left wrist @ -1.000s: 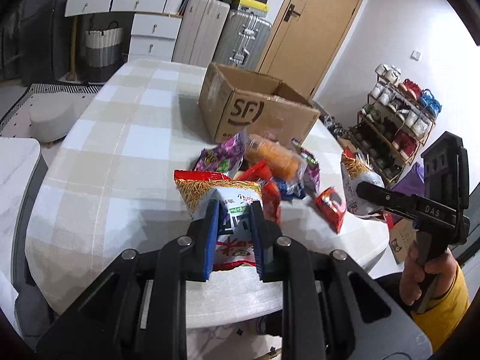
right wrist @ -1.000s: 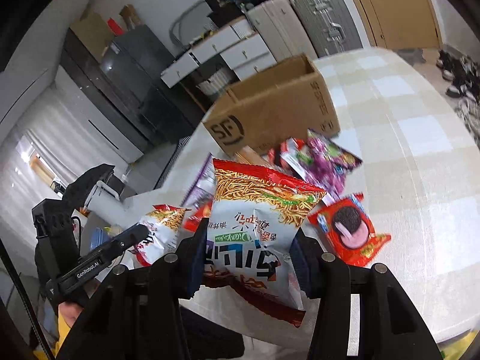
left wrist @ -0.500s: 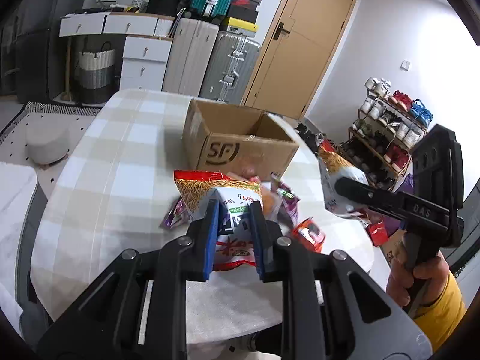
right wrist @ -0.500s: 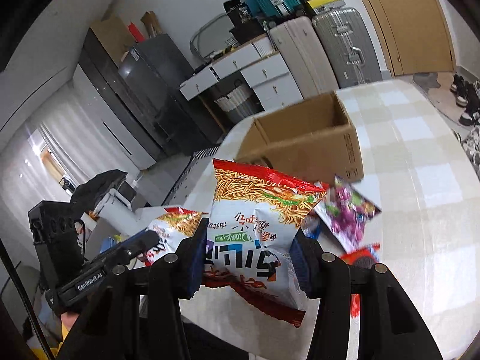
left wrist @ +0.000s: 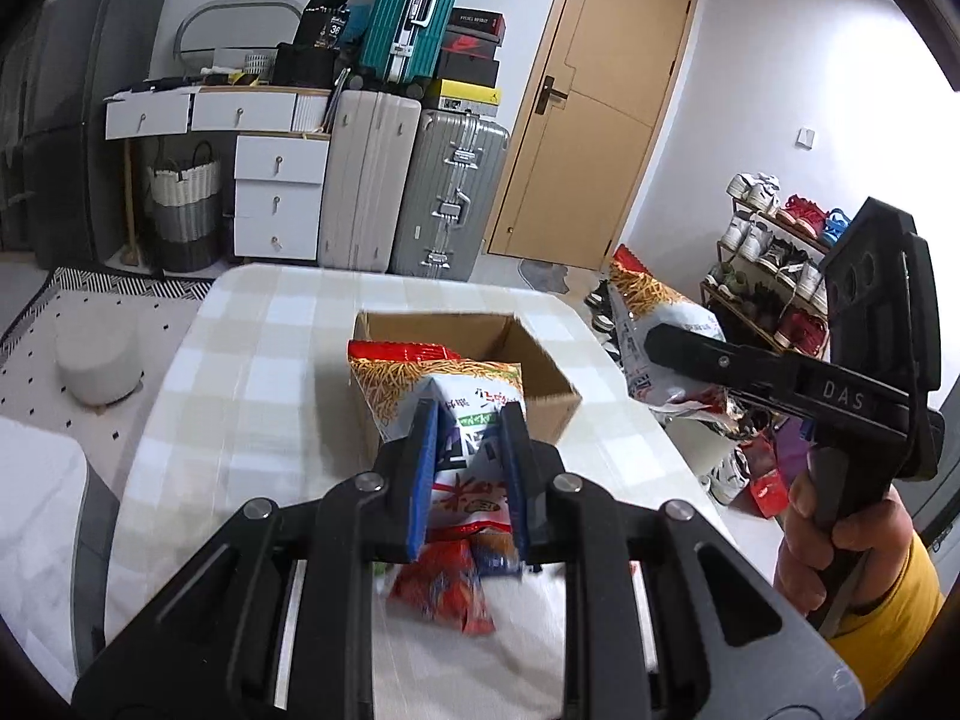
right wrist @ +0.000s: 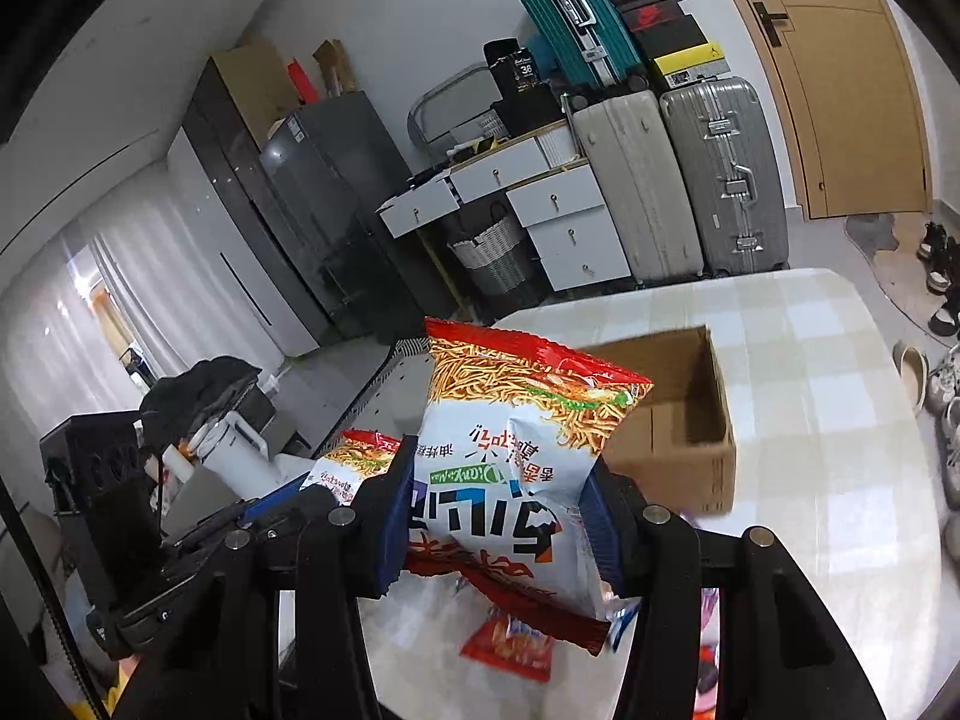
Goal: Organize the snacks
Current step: 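Lift both noodle bags and carry them over the cardboard box, then open both tools to drop the noodle bags into the box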
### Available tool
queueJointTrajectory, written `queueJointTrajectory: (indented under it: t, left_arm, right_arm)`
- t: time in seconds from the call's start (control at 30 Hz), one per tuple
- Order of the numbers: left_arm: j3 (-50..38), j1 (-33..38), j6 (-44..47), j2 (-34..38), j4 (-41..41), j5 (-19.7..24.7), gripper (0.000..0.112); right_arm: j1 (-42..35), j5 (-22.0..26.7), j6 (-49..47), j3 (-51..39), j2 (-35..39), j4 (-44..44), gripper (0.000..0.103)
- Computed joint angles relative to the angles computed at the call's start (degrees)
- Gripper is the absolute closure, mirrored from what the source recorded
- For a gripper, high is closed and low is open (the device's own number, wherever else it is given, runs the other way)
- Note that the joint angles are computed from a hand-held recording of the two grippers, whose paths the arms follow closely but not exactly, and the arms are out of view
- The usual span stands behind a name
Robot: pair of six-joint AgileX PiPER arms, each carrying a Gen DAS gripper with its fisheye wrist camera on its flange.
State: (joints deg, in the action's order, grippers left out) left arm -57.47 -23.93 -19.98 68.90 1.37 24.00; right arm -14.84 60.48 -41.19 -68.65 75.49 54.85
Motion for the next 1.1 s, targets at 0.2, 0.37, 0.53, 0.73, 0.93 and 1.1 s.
queueJointTrajectory:
  t: [0.2, 0.37, 0.53, 0.73, 0.93, 1.1]
  left_arm:
    - [-13.4, 1.6, 5.7, 9.7, -4.3, 3.7, 0.094]
    - [-29.5, 4.2, 10.8, 22.1, -9.4, 8.8, 0.094]
    - [-47.7, 5.5, 11.0, 37.4, -10.4, 16.2, 0.094]
    - [-72.1, 6.8, 9.3, 57.5, -12.1, 26.8, 0.094]
    - [-84.1, 7.6, 11.1, 68.6, -16.0, 29.6, 0.102]
    - [-86.6, 7.4, 12.1, 72.6, -15.5, 29.3, 0.102]
  right_arm:
    - [2.3, -1.2, 5.1, -10.0, 7.8, -2.5, 0.053]
    - [4.9, -1.6, 10.3, -19.0, 16.3, -6.8, 0.053]
    - [6.1, 1.3, 17.2, -30.8, 27.7, -10.6, 0.053]
    - [7.3, 5.2, 22.8, -41.8, 39.0, -15.8, 0.053]
    - [10.4, 4.4, 23.7, -46.0, 43.1, -24.6, 0.053]
    - [10.2, 4.6, 23.1, -46.4, 45.2, -24.6, 0.053]
